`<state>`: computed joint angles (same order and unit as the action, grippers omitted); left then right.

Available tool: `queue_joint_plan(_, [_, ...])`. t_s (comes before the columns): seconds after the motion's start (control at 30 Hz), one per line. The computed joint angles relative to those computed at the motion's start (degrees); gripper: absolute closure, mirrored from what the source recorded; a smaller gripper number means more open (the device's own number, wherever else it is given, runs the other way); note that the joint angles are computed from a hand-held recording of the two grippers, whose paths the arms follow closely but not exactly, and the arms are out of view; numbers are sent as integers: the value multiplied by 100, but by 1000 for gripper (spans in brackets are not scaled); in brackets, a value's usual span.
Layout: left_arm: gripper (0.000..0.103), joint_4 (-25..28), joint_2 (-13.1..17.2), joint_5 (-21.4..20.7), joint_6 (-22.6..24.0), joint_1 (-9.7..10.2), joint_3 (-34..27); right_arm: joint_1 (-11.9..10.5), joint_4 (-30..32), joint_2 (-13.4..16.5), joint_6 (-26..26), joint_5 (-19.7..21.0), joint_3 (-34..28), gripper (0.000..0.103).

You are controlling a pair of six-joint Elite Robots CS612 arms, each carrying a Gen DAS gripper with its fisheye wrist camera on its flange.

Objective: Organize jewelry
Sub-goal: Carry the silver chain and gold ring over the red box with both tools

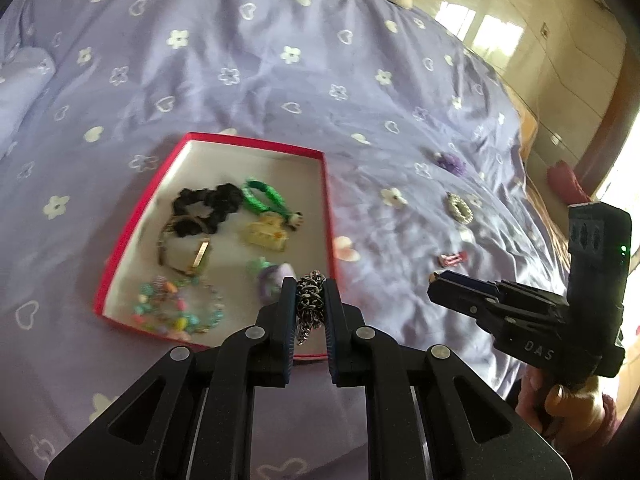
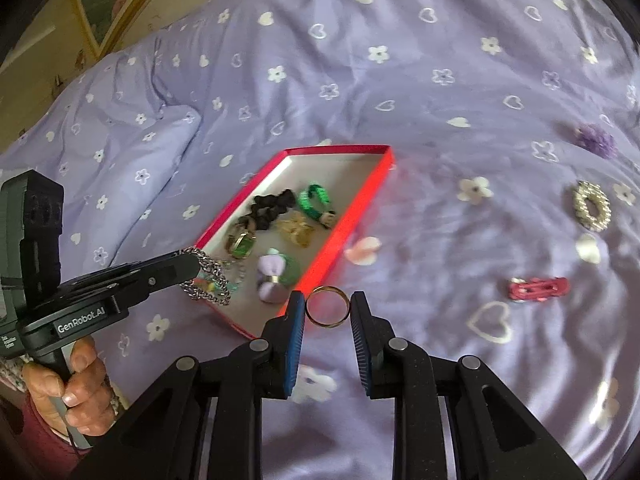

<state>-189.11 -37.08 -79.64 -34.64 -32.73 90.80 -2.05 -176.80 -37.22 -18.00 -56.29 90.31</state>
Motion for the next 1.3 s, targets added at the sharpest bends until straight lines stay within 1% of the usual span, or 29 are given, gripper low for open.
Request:
queue_joint_plan(0.3, [92, -116, -56, 111, -223, 119, 188, 187, 193, 33, -164, 84, -124, 80])
queue_joint_plan(0.6, [92, -76, -6, 92, -360, 206, 180, 347, 439, 143, -290, 66, -331, 80])
queue_joint_plan(0.9, [92, -15, 81, 15, -455, 301, 115, 502, 835, 329, -486, -140, -623, 80])
queue_joint_plan(1.3, [92, 271, 295, -135, -658, 427, -46, 648, 1240, 564, -717, -543, -972, 80])
